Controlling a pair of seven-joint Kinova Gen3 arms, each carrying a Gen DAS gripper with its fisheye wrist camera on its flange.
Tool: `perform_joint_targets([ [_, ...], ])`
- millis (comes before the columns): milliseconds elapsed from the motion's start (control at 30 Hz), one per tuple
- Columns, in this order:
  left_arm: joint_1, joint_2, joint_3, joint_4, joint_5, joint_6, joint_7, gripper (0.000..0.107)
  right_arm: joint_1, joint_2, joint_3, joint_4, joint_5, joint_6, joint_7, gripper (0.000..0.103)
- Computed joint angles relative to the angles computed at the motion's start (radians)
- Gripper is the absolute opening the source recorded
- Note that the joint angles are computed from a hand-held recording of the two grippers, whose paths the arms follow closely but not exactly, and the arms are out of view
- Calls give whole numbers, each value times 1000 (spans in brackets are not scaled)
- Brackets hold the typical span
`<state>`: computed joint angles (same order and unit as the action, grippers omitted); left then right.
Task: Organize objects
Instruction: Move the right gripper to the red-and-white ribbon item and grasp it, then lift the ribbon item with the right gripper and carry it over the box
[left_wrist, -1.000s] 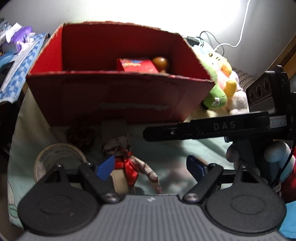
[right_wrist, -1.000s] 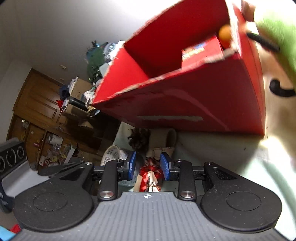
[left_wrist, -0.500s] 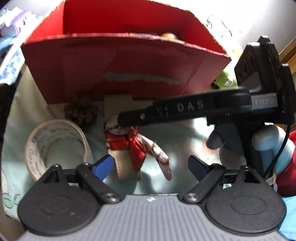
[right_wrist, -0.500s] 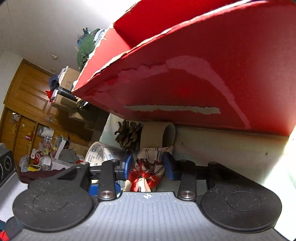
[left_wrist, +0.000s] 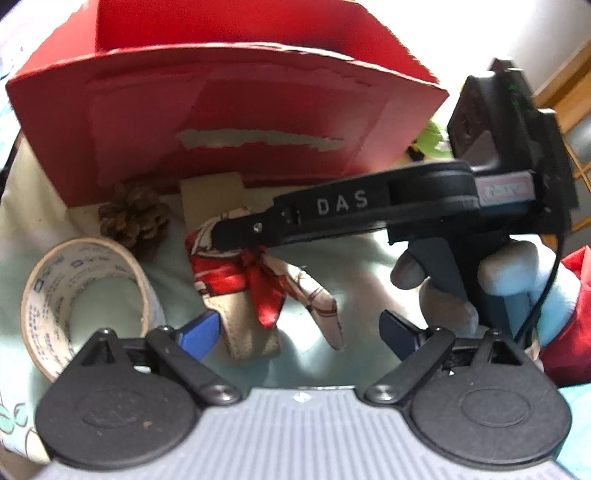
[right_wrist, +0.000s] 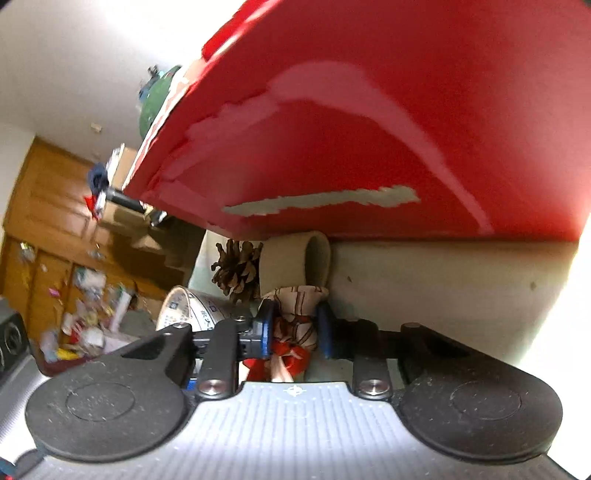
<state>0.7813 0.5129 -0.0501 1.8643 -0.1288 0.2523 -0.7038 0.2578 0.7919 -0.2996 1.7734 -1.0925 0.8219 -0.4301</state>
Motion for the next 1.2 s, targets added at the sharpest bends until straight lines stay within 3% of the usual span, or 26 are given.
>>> perform_joint_targets([
  [133, -97, 2, 119, 0, 15, -28, -114, 91, 28, -42, 17, 20, 9, 15, 1, 25],
  [267, -140, 24, 183, -41, 36, -1, -231, 89, 24, -72, 55, 29, 28, 12, -48, 25],
  [433, -100, 25, 125, -57, 62, 8, -248, 94, 52, -76, 48, 76, -18, -18, -36, 26],
  [600, -68, 70, 77, -137, 65, 98, -211, 94, 42, -84, 48, 86, -30, -41, -8, 35],
  [733, -65, 117, 71, -217, 34, 186, -195, 74, 30, -71, 37, 80, -39, -52, 5, 36],
  [800, -47, 123, 51, -225, 12, 194, -167, 70, 30, -62, 32, 78, -49, -53, 10, 36],
  [1000, -93, 109, 95, -223, 2, 200, -184, 60, 45, -59, 49, 71, -36, -12, -32, 30],
  [1200, -148, 95, 185, -252, -4, 218, -353, 60, 84, -109, 70, 106, -50, 23, -30, 30],
])
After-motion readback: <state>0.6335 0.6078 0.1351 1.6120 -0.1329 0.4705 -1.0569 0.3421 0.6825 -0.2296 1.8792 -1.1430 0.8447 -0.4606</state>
